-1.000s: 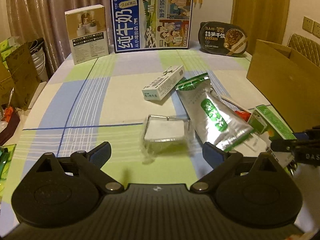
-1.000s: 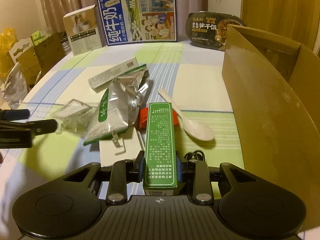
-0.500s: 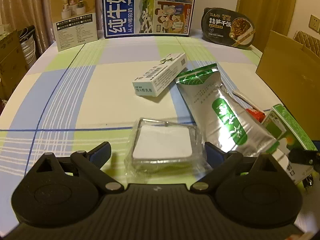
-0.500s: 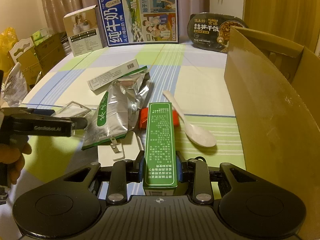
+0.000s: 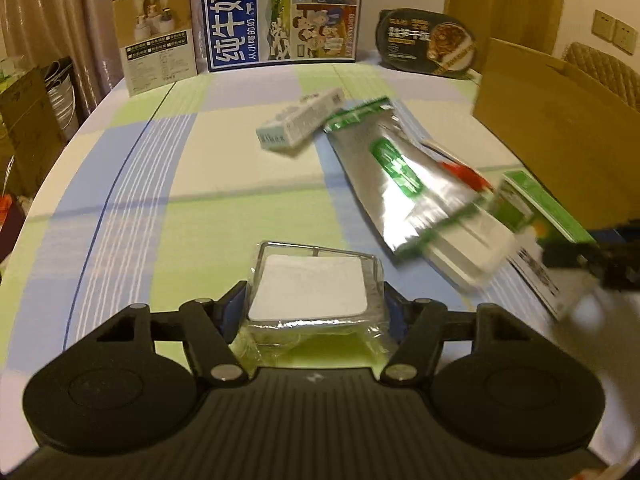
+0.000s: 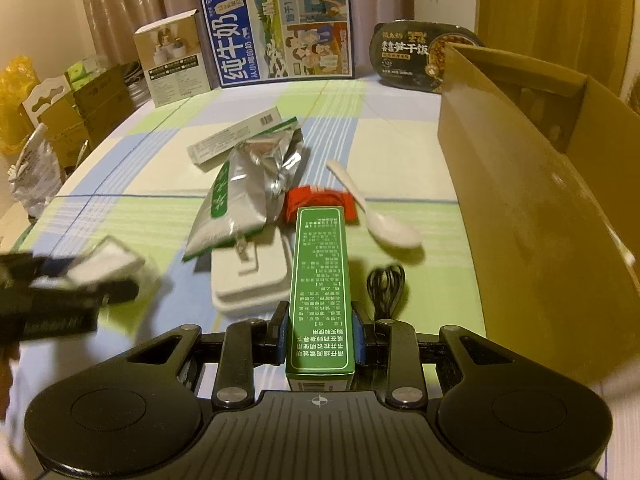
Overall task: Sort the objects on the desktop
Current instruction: 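Lift the green-white box and foil tray and carry them to the cardboard box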
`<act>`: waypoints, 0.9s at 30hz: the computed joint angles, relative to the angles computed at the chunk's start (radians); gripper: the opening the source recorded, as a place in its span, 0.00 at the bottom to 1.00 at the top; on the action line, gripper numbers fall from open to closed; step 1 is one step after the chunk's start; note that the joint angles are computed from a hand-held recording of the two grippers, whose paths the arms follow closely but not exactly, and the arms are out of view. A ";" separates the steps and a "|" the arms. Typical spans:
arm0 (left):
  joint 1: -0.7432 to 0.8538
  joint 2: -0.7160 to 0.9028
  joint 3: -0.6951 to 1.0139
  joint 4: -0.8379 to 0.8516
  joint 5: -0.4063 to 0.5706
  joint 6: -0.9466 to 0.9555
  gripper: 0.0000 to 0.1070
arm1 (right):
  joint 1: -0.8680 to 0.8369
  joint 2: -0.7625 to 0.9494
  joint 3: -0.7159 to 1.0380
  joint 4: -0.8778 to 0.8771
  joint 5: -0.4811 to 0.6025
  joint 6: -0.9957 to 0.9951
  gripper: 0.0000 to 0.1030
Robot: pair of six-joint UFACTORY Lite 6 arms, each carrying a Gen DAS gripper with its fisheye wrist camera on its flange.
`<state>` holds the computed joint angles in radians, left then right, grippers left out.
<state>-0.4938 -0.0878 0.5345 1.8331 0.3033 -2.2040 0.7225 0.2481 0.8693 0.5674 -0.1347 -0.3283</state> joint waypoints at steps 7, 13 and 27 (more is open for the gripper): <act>-0.375 -0.231 -0.133 -0.529 0.197 0.213 0.59 | 0.047 -0.256 -0.221 0.215 0.014 -0.162 0.26; -0.584 -0.247 -0.128 -0.672 0.314 0.199 0.59 | 0.116 -0.433 -0.372 0.671 -0.006 -0.596 0.26; -0.666 -0.160 -0.106 -0.629 0.364 0.122 0.63 | 0.106 -0.359 -0.402 0.309 -0.004 -0.277 0.29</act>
<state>-1.1603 -0.2480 0.4281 1.2040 0.6676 -2.0821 0.8282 -0.1107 0.4669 0.8765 -0.1383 -0.6051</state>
